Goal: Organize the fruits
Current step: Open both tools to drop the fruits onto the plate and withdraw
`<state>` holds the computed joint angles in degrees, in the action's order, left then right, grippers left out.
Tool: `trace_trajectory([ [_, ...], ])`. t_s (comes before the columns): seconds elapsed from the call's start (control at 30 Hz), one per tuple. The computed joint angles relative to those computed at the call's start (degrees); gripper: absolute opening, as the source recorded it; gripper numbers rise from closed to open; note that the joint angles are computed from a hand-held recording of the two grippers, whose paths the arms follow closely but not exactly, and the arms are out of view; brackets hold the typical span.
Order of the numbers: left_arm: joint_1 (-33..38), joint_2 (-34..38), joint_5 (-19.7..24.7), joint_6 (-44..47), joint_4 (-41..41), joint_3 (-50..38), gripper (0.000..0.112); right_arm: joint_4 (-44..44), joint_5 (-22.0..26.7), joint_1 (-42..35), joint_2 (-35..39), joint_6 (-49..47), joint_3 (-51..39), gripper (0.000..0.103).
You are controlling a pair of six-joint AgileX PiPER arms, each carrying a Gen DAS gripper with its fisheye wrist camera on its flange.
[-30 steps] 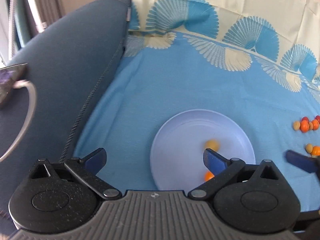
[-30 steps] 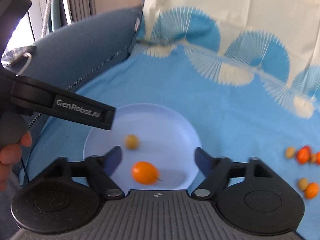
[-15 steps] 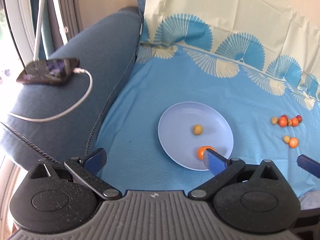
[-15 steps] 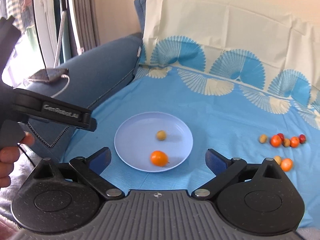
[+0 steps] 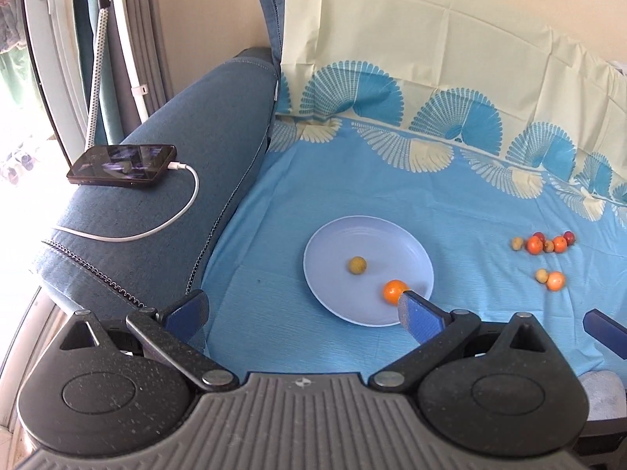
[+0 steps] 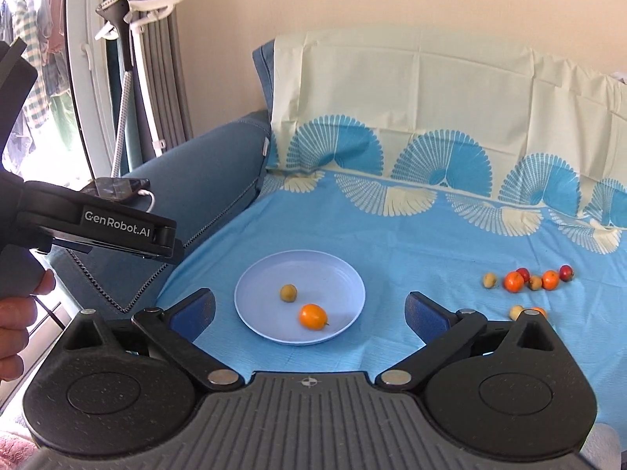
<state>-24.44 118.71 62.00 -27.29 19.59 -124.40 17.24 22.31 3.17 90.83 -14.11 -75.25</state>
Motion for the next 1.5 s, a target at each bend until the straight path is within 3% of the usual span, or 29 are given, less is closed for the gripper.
trace_trajectory([
  [0.23,-1.0,-1.8,0.1,-1.0,1.0,1.6,0.103,2.3,-1.6,-0.5,-2.9,-2.0,2.5,0.102],
  [0.57,-3.1,-4.8,-5.1,-5.6,7.8,7.5,0.103,6.0,-2.4,-1.1,-4.4,-5.6,3.9,0.102],
  [0.7,-2.8,-4.0,-4.2,-2.6,5.5,5.9,0.103,7.2,-2.2,-1.6,-4.4,-6.6,3.9,0.102],
  [0.83,-0.6,-3.4,-2.5,2.7,-2.5,3.5,0.103,7.3,-2.3,-1.7,-4.4,-6.3,4.1,0.102],
  [1.0,-1.7,-3.4,-2.7,0.9,1.8,4.1,0.103,6.8,-2.1,-1.6,-3.9,-5.7,3.6,0.102],
  [1.5,-0.9,2.1,1.2,2.8,-0.4,-4.3,0.103,10.3,-0.5,-2.9,-1.8,-8.6,1.8,0.102],
])
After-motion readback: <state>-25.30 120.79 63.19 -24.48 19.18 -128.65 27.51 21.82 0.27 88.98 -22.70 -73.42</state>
